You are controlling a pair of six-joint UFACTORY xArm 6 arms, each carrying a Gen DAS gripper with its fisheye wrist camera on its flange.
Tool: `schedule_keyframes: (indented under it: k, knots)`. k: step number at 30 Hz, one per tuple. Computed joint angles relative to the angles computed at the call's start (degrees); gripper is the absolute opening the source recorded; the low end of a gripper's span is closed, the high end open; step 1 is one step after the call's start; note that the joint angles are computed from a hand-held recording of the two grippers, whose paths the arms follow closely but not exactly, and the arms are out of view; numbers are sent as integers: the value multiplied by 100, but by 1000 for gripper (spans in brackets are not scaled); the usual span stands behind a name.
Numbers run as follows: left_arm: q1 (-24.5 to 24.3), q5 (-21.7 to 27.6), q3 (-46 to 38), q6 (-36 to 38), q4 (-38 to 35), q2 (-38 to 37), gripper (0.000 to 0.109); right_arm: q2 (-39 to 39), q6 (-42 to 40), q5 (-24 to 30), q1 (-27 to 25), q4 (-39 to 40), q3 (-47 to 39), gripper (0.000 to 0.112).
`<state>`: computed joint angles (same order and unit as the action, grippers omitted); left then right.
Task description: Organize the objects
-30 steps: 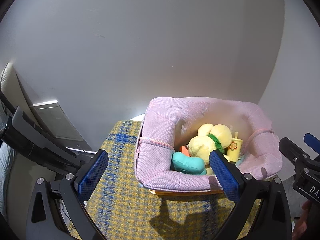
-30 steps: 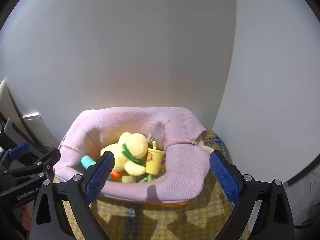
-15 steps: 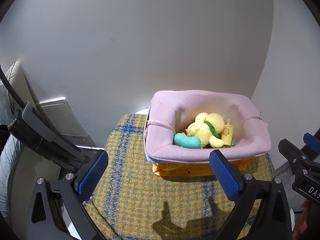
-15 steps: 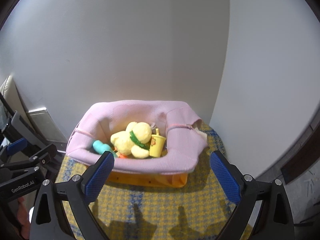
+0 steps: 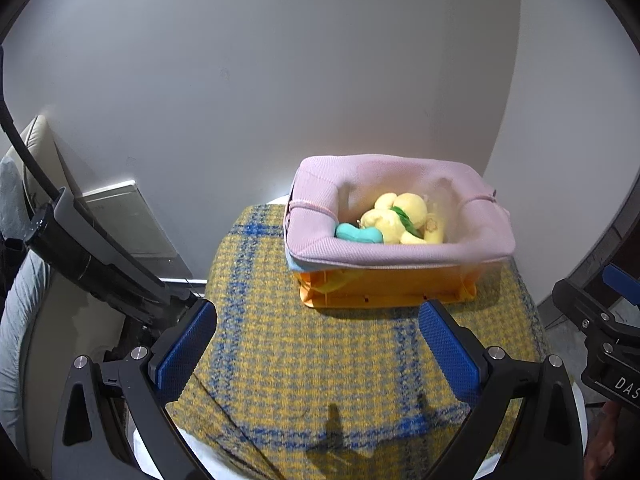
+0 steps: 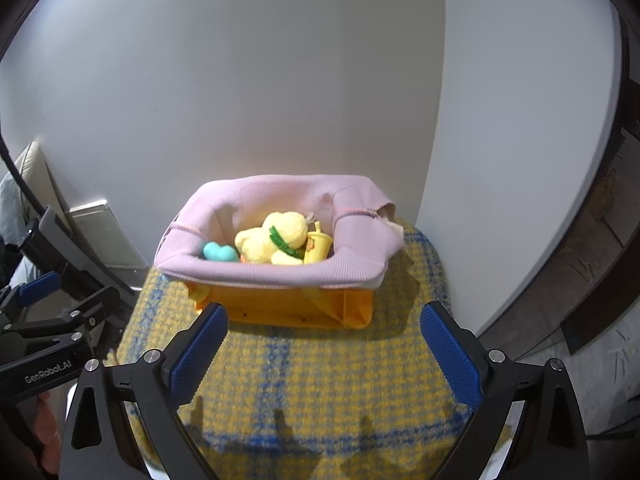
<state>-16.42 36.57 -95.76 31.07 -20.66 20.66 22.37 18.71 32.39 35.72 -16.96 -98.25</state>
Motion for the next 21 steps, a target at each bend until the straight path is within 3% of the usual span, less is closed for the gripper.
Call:
schedule_keyframes:
  k: [6,21]
  knots:
    - [82,102,648,189,-177,-499,103,-531,-93,-136,-3,163,738,97]
    - [329,394,1862,68,167,-1355,103,-1531,-137,-24,113,306,2163,97]
